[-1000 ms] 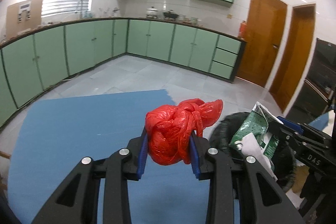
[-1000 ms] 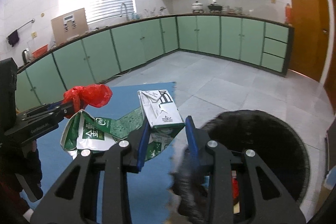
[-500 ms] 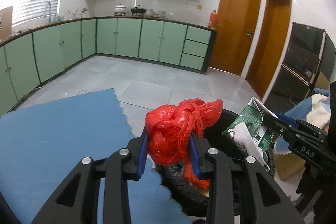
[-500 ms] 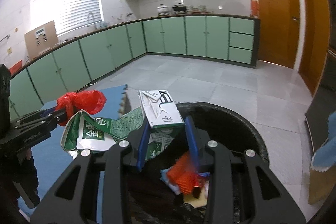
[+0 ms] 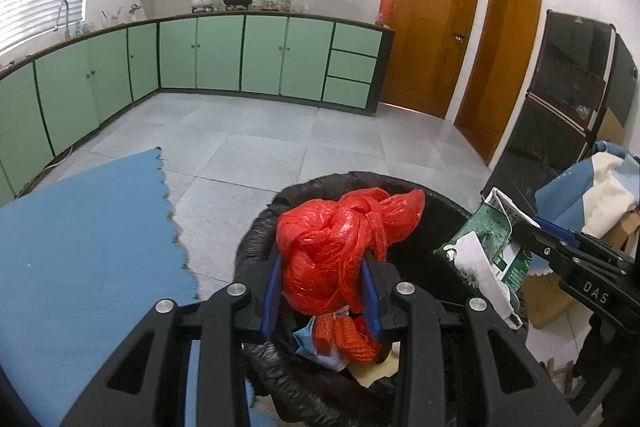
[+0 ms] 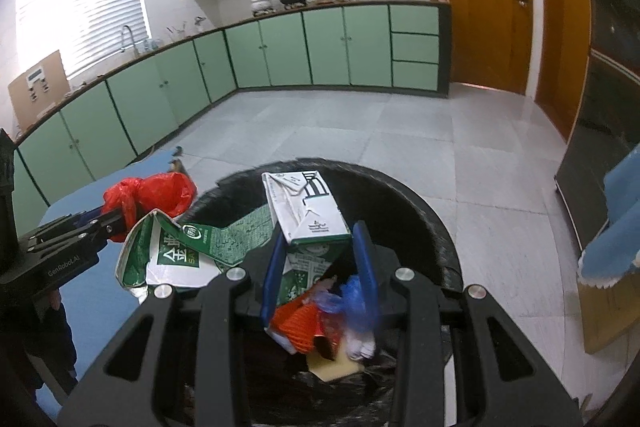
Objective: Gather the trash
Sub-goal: 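Carry the red wrapper and box over the bin and open both tools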
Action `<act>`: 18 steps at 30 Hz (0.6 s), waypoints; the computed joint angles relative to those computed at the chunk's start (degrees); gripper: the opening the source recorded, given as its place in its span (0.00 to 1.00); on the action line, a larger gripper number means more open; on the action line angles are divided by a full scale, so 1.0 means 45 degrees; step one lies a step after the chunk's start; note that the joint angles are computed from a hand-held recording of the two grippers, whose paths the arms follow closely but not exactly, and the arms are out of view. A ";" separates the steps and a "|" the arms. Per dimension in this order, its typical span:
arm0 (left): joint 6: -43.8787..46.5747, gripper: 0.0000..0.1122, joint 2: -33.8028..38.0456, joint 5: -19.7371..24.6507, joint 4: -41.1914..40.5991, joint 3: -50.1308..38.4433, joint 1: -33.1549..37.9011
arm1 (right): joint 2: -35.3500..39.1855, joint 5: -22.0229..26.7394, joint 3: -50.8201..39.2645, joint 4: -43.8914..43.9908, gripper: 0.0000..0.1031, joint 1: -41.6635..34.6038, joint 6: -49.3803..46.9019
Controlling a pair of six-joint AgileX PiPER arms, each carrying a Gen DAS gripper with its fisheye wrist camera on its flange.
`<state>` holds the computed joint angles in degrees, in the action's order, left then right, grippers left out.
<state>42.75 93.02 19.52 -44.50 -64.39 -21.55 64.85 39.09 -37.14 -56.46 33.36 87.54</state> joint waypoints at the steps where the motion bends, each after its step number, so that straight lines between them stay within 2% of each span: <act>1: -0.0080 0.30 0.0209 -0.0096 0.0045 -0.0091 -0.0148 | 0.0018 -0.0275 0.0224 -0.0006 0.31 -0.0317 0.0014; 6: -0.0820 0.31 0.1015 -0.0087 0.0812 -0.0644 -0.0600 | 0.0378 -0.1090 0.0675 -0.0048 0.32 -0.1303 0.0025; 9: -0.1397 0.34 0.1565 0.0303 0.1327 -0.1147 -0.0763 | 0.0729 -0.1690 0.0905 -0.0037 0.34 -0.1936 -0.0085; 11: -0.1494 0.41 0.1781 0.0523 0.1297 -0.1360 -0.0815 | 0.1062 -0.1927 0.0906 0.0015 0.37 -0.2134 -0.0150; 15: -0.1469 0.48 0.1864 0.0633 0.1172 -0.1383 -0.0823 | 0.1401 -0.2209 0.0904 0.0290 0.53 -0.2402 -0.0498; 18: -0.1507 0.55 0.1846 0.0815 0.1056 -0.1400 -0.0728 | 0.1325 -0.1796 0.1024 -0.0011 0.62 -0.1938 0.0170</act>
